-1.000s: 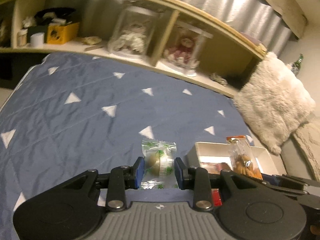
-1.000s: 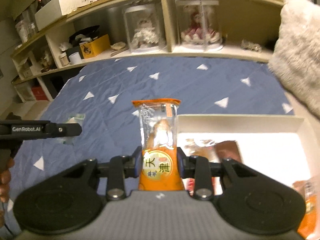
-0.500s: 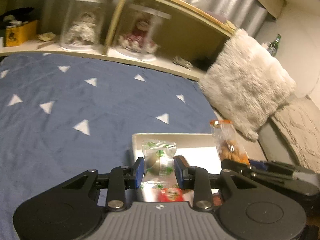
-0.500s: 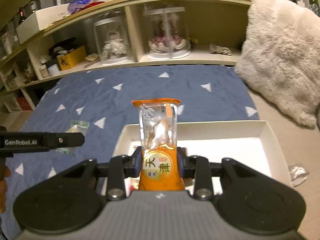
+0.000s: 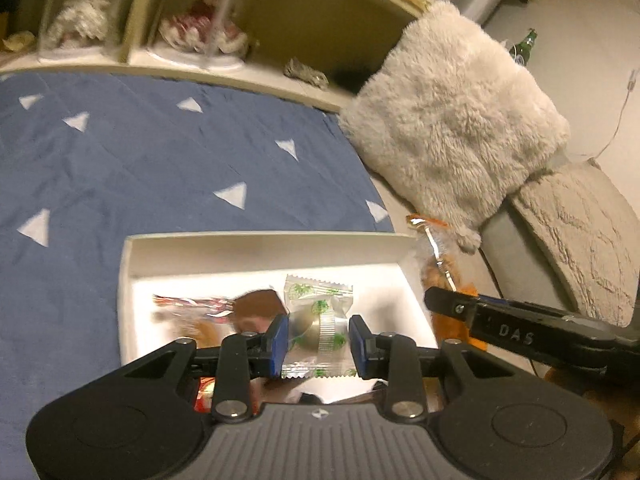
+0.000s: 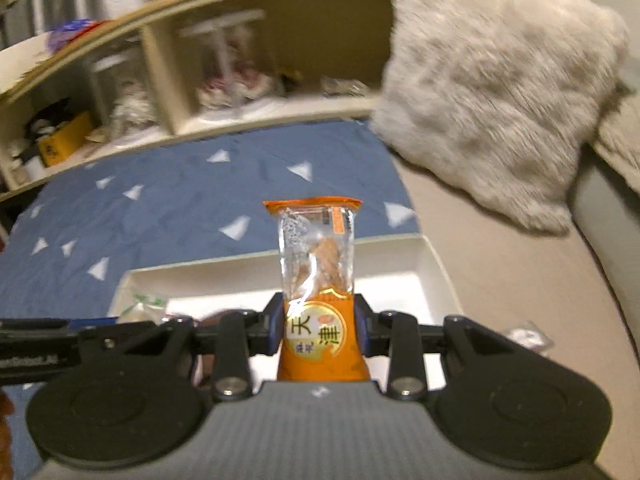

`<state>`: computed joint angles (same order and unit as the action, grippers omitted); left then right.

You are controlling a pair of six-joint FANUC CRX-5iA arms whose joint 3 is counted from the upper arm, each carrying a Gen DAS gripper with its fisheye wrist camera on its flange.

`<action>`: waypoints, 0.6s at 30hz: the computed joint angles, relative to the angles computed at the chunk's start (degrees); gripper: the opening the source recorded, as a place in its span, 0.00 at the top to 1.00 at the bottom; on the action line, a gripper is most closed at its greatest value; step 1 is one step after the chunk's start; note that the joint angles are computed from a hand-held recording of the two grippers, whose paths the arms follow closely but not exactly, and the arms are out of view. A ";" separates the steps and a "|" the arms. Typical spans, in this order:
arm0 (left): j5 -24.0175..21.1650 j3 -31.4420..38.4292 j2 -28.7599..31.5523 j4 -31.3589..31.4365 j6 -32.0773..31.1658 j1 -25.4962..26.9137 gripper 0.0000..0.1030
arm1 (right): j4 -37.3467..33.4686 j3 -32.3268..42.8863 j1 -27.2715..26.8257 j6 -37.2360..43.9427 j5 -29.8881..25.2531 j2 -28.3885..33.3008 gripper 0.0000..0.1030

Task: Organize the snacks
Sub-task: 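Lift green candy with left tool while right tool carries orange bar over box, then open left tool over box while right tool releases orange bar into box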

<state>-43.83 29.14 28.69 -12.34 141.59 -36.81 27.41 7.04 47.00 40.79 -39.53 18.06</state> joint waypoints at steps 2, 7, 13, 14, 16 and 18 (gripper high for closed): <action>0.63 0.72 1.37 1.89 -1.41 0.28 0.66 | -2.37 1.32 -0.78 1.96 -1.38 0.93 0.61; 0.96 3.14 4.76 5.69 -4.20 0.95 0.66 | -5.48 4.69 -1.75 7.03 -4.54 4.06 0.61; 1.82 4.58 7.78 10.04 -6.37 2.04 0.66 | -9.01 9.21 -2.80 11.16 -6.13 7.67 0.61; 2.10 4.89 8.38 10.91 -6.85 2.22 0.66 | -8.99 9.78 -2.96 11.33 -6.45 8.22 0.61; 3.66 4.34 8.92 13.07 -7.44 2.69 0.66 | -8.74 10.32 -3.32 10.68 -6.72 8.96 0.61; 6.19 2.98 9.20 15.70 -7.23 3.20 0.66 | -8.60 10.25 -3.81 9.41 -6.57 9.34 0.60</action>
<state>-37.64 32.13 37.89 3.36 134.37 -33.61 18.81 17.29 43.19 50.20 -46.10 27.40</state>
